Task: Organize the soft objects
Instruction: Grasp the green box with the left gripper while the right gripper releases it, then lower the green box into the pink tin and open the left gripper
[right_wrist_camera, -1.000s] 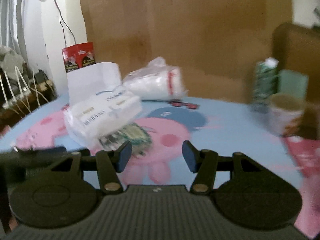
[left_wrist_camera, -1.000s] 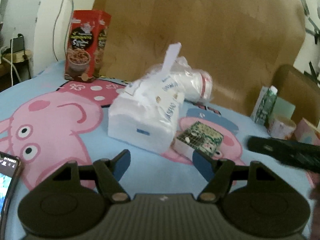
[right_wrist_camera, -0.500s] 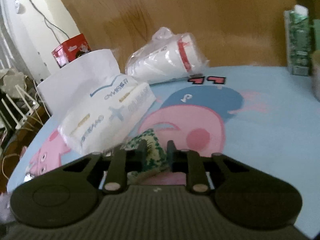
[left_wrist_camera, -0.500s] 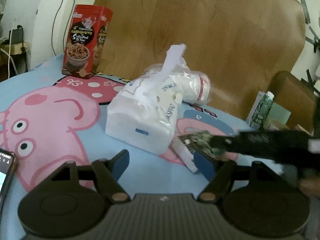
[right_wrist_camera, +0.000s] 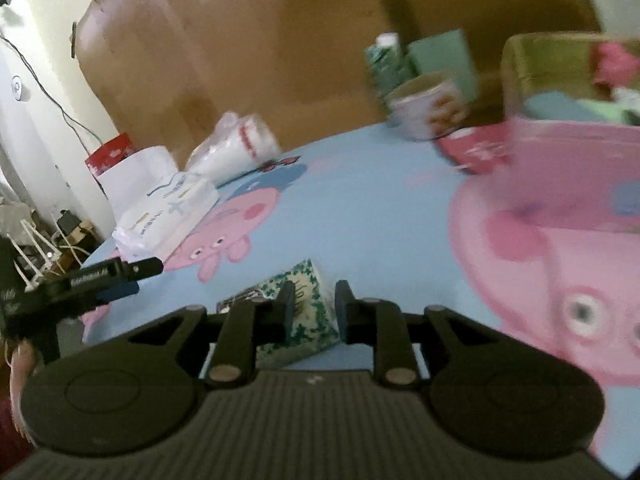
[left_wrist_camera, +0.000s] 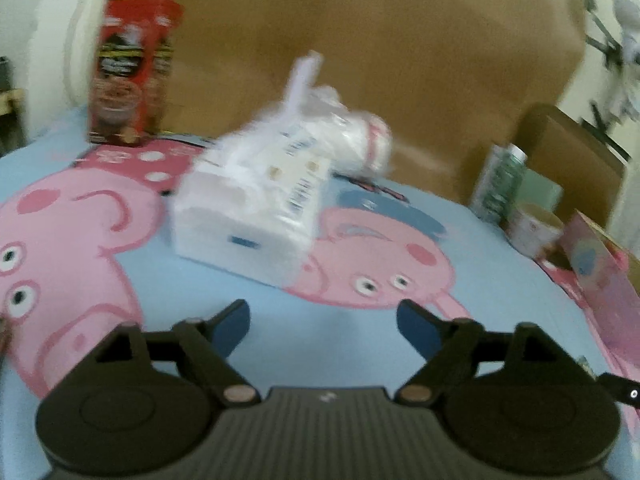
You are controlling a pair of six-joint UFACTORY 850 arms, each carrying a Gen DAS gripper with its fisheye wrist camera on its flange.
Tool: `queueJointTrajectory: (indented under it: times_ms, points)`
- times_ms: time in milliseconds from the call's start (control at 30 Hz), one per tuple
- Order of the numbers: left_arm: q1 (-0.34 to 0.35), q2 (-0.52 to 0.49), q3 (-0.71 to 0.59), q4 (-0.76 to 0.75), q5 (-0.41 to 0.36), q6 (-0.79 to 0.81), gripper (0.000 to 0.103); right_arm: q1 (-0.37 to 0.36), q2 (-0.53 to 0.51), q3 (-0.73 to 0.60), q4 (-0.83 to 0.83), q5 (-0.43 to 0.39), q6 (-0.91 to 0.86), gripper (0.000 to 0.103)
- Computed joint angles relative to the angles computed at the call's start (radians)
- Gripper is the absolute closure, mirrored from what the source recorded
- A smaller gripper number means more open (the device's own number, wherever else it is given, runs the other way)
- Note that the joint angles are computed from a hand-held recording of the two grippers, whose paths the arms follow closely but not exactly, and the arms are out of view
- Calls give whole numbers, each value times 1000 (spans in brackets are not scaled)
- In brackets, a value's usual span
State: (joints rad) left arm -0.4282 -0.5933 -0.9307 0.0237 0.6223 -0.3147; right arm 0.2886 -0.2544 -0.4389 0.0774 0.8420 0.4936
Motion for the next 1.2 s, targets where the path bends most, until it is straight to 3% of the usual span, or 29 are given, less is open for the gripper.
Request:
queueJointTrajectory:
  times_ms: [67, 200, 367, 433, 467, 500, 533, 567, 867, 1100, 1200]
  points:
    - [-9, 10, 3, 77, -27, -46, 18, 3, 21, 31, -8, 27, -26, 49]
    - [-29, 41, 14, 410, -47, -305, 25, 24, 35, 57, -15, 69, -189, 34]
    - [-66, 33, -43, 732, -118, -599, 32, 51, -2, 3, 0, -10, -418, 18]
    - [-89, 17, -70, 754, -151, -633, 37, 52, -27, -30, 12, -54, -487, 20]
    - [-103, 12, -85, 758, -174, -625, 50, 40, -40, -47, -27, -71, -469, 28]
    - [-112, 3, -99, 769, -184, -624, 55, 23, -42, -49, -80, -76, -427, 38]
    - [-123, -1, -113, 762, -207, -623, 55, 14, -46, -54, -95, -83, -411, 55]
    - [-132, -2, -122, 746, -227, -612, 56, 9, -47, -55, -96, -81, -411, 58]
    - [-243, -51, -314, 853, -250, -637, 55, -23, 59, 80, 159, 148, -502, 60]
    - [-363, -177, -568, 952, -319, -697, 54, -192, 116, 139, 202, 249, -431, 60]
    - [-407, -241, -672, 913, -398, -658, 36, -242, 91, 116, 232, 255, -422, 64]
